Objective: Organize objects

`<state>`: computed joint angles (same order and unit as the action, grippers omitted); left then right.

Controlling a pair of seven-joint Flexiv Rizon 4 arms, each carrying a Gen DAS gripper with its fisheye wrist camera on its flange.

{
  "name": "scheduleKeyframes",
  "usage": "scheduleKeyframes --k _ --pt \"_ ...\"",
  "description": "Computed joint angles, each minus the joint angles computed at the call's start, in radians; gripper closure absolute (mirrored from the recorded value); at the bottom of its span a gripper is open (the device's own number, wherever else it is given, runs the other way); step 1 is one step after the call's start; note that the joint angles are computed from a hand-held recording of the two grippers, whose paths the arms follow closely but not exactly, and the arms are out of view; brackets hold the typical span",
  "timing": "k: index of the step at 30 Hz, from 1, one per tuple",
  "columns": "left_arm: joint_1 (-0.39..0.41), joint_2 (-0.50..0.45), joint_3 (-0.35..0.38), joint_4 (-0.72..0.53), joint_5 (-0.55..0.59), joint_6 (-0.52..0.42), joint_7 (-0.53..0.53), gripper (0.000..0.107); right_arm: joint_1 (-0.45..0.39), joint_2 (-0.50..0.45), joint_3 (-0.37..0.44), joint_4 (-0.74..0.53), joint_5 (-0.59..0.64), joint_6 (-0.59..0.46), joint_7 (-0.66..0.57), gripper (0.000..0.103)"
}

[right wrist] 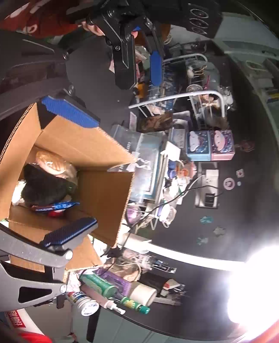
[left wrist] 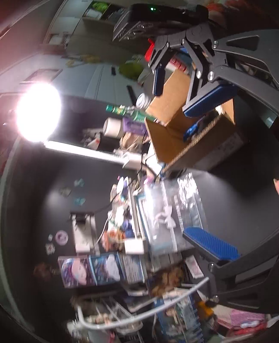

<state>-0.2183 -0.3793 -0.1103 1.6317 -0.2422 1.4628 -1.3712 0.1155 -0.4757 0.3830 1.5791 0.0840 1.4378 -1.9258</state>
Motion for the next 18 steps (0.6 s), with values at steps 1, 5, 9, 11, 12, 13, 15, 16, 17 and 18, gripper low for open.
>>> scheduleKeyframes --k 1,5,9,11,12,13,15,16,17,18 --pt "-0.007 0.006 0.015 0.018 0.006 0.027 -0.019 0.005 0.007 -0.001 -0.003 0.012 0.002 0.045 -0.006 0.010" --pt "-0.048 0.027 0.092 0.063 0.040 0.074 -0.129 0.005 -0.045 -0.024 0.079 0.022 0.000 0.132 -0.020 0.004" --pt "-0.102 0.023 0.181 0.061 0.104 0.082 -0.241 0.005 -0.164 -0.067 0.241 -0.003 0.011 0.126 -0.065 0.002" --pt "-0.114 0.024 0.205 0.057 0.135 0.076 -0.283 0.005 -0.212 -0.085 0.305 -0.018 0.023 0.106 -0.087 0.001" --pt "-0.111 0.026 0.204 0.059 0.146 0.074 -0.293 0.005 -0.227 -0.091 0.325 -0.026 0.030 0.094 -0.097 0.001" --pt "-0.110 0.025 0.205 0.053 0.157 0.069 -0.302 0.005 -0.237 -0.096 0.339 -0.032 0.037 0.084 -0.107 0.001" --pt "-0.123 0.018 0.227 0.035 0.188 0.057 -0.335 0.005 -0.245 -0.098 0.348 -0.039 0.053 0.073 -0.130 0.001" --pt "-0.123 0.015 0.229 0.028 0.199 0.051 -0.345 0.005 -0.231 -0.089 0.332 -0.034 0.062 0.078 -0.126 0.001" --pt "-0.122 0.012 0.229 0.021 0.210 0.045 -0.354 0.005 -0.228 -0.087 0.327 -0.034 0.066 0.076 -0.133 0.001" --pt "-0.117 0.010 0.224 0.015 0.216 0.040 -0.359 0.005 -0.224 -0.087 0.321 -0.035 0.070 0.074 -0.139 0.001"
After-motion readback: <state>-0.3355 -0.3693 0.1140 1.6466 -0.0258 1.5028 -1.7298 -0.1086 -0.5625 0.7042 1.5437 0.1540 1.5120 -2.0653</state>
